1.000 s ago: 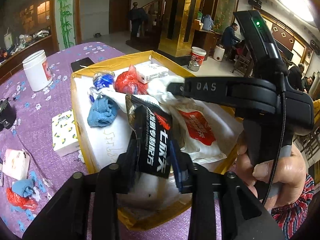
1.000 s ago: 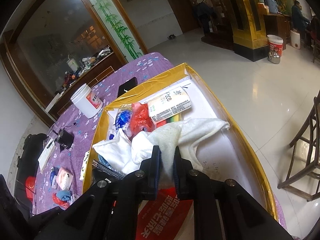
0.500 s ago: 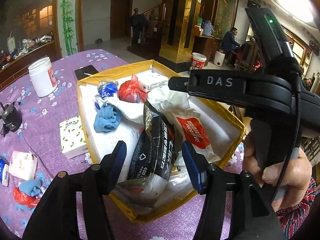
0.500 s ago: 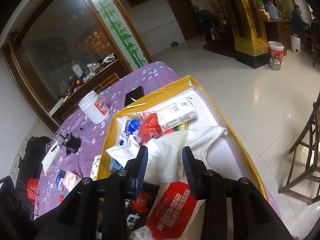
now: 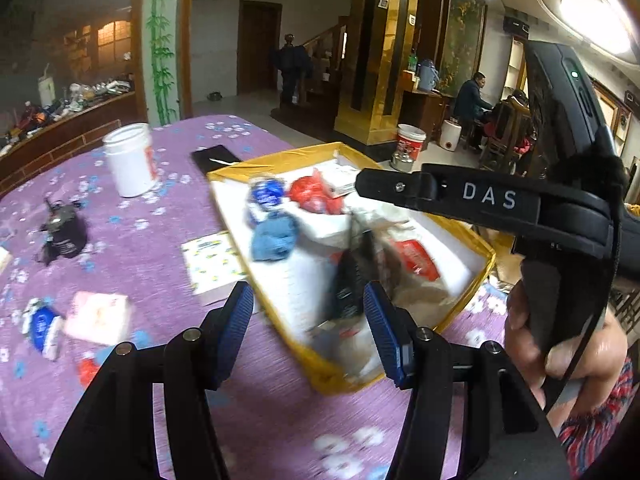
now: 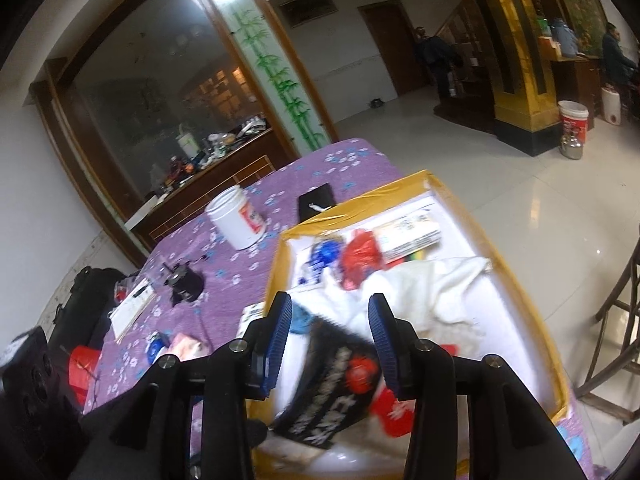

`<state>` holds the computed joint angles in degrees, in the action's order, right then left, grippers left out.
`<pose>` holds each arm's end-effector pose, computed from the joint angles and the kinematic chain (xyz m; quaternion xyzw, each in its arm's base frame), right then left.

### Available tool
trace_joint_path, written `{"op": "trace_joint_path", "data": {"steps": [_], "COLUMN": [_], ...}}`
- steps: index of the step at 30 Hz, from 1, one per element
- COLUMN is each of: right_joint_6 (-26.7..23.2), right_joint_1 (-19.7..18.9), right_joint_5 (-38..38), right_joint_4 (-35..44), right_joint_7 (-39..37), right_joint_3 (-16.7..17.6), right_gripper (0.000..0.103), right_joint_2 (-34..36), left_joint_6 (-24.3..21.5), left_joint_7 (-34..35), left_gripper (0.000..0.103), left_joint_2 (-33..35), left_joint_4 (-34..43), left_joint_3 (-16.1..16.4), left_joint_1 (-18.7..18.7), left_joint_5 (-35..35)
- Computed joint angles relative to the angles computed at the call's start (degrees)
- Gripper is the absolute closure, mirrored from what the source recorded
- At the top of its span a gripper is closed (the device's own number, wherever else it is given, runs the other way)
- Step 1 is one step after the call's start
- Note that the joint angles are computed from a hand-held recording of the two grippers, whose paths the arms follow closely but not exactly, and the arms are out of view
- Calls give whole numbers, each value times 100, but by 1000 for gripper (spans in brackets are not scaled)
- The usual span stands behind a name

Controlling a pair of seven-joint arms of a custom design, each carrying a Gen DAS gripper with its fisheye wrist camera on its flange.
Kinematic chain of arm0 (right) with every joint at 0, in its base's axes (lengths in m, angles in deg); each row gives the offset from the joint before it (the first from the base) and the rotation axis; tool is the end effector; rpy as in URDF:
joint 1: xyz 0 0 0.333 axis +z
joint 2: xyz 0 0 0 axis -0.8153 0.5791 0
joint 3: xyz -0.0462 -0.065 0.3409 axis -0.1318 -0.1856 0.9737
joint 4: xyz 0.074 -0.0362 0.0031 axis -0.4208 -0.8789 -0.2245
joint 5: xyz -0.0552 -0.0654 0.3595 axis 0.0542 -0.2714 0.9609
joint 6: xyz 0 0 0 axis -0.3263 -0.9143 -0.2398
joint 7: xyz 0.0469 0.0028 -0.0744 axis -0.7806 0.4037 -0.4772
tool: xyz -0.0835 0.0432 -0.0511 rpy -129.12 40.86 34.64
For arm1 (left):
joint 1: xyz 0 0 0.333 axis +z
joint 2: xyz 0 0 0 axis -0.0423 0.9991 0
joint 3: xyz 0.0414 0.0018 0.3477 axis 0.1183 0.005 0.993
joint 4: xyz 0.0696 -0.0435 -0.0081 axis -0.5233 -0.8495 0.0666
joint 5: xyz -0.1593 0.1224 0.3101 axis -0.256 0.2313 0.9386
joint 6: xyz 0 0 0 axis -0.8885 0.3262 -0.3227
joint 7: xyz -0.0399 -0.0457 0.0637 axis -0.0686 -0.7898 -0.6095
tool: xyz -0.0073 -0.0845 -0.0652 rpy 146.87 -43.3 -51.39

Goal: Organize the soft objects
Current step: 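Withdraw both tools from the tray back over the table, then grasp the red bag wrapped in blue cloth with left tool while right tool grasps the pink tissue pack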

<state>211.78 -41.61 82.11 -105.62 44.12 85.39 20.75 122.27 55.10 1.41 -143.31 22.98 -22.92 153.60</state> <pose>0.5648 0.1340 0.4560 -0.6841 0.5507 -0.0670 0.4735 0.4695 -0.3490 0.4645 -0.5946 0.6809 -0.3511 0.2442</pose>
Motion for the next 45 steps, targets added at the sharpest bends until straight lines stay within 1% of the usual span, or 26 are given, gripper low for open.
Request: {"op": "trace_joint_path", "data": {"steps": [2, 4, 6, 10, 11, 13, 14, 15, 17, 19, 20, 21, 24, 28, 29, 30, 31, 33, 35, 38, 39, 41, 42, 44, 45], "right_joint_6": [-14, -15, -4, -47, -60, -93, -102, -110, -120, -103, -100, -96, -117, -100, -74, -50, -37, -14, 16, 18, 23, 14, 47, 191, 231], "right_joint_1": [49, 105, 168, 292, 323, 388, 425, 461, 515, 562, 582, 599, 619, 627, 631, 639, 646, 668, 702, 773, 812, 878, 921, 1063, 1119], "right_joint_5": [-41, -90, -136, -113, -107, -134, -161, -195, -259, -273, -286, -282, -349, -450, -494, -534, -599, -699, -816, -1136, -1328, -1620, -1745, -2197, -2400], "right_joint_4": [-46, -82, -131, -232, -242, -271, -290, -304, -344, -383, -398, -415, -419, -410, -402, -386, -380, -364, -342, -292, -253, -194, -161, -53, 14], "right_joint_7": [-1, 10, -6, -105, -122, -134, -126, -117, -110, -136, -147, -162, -147, -91, -67, -41, -6, 44, 90, 296, 413, 568, 640, 896, 980], "right_joint_3": [41, 71, 103, 163, 172, 197, 213, 229, 248, 265, 271, 275, 263, 254, 255, 261, 267, 291, 319, 369, 391, 444, 479, 556, 600], "right_gripper": [60, 60, 60, 60, 60, 59, 59, 59, 58, 58, 58, 58, 58, 58, 58, 58, 58, 58, 58, 58, 57, 51, 48, 47, 46], "right_joint_2": [-43, -70, -107, -162, -161, -159, -157, -148, -155, -174, -179, -187, -187, -176, -167, -154, -153, -148, -136, -112, -83, -30, 4, 136, 218], "left_joint_6": [-19, -62, 3, 89, 76, -41, -81, -77, 46, 222, 240, 192, -147, -283, -315, -314, -195, -83, -62, -205, -184, -39, -88, -197, -139], "left_joint_7": [-385, -691, -1026, -1323, -1341, -1209, -1009, -964, -863, -337, -131, 74, 480, 644, 647, 670, 692, 432, 219, -134, -246, -490, -713, -942, -1063], "left_gripper": [47, 47, 47, 46, 45, 41, 40, 40, 39, 39, 39, 39, 39, 39, 46, 60, 62, 66, 66, 66, 66, 66, 66, 66, 65], "left_joint_2": [-227, -526, -785, -1221, -1307, -1378, -1379, -1385, -1311, -1117, -1052, -978, -723, -479, -455, -442, -457, -557, -755, -1155, -1285, -1535, -1639, -1720, -1736], "left_joint_4": [-269, -654, -1004, -1606, -1729, -1864, -1913, -1941, -1938, -1878, -1866, -1834, -1665, -1526, -1511, -1517, -1563, -1675, -1848, -2168, -2291, -2559, -2661, -2773, -2839], "left_joint_3": [65, 54, 35, -7, -11, -43, -38, -50, -29, 3, 0, -10, -36, 48, 70, 92, 125, 193, 197, 143, 132, 137, 112, 91, 119], "left_joint_1": [22, 149, 331, 701, 787, 915, 969, 1016, 1118, 1164, 1171, 1165, 1096, 1028, 1005, 997, 1014, 1033, 1062, 1168, 1239, 1431, 1544, 1706, 1792], "left_joint_5": [396, 653, 900, 955, 941, 802, 609, 558, 484, 16, -163, -354, -850, -1168, -1185, -1244, -1310, -1163, -1058, -866, -796, -637, -506, -468, -457]}}
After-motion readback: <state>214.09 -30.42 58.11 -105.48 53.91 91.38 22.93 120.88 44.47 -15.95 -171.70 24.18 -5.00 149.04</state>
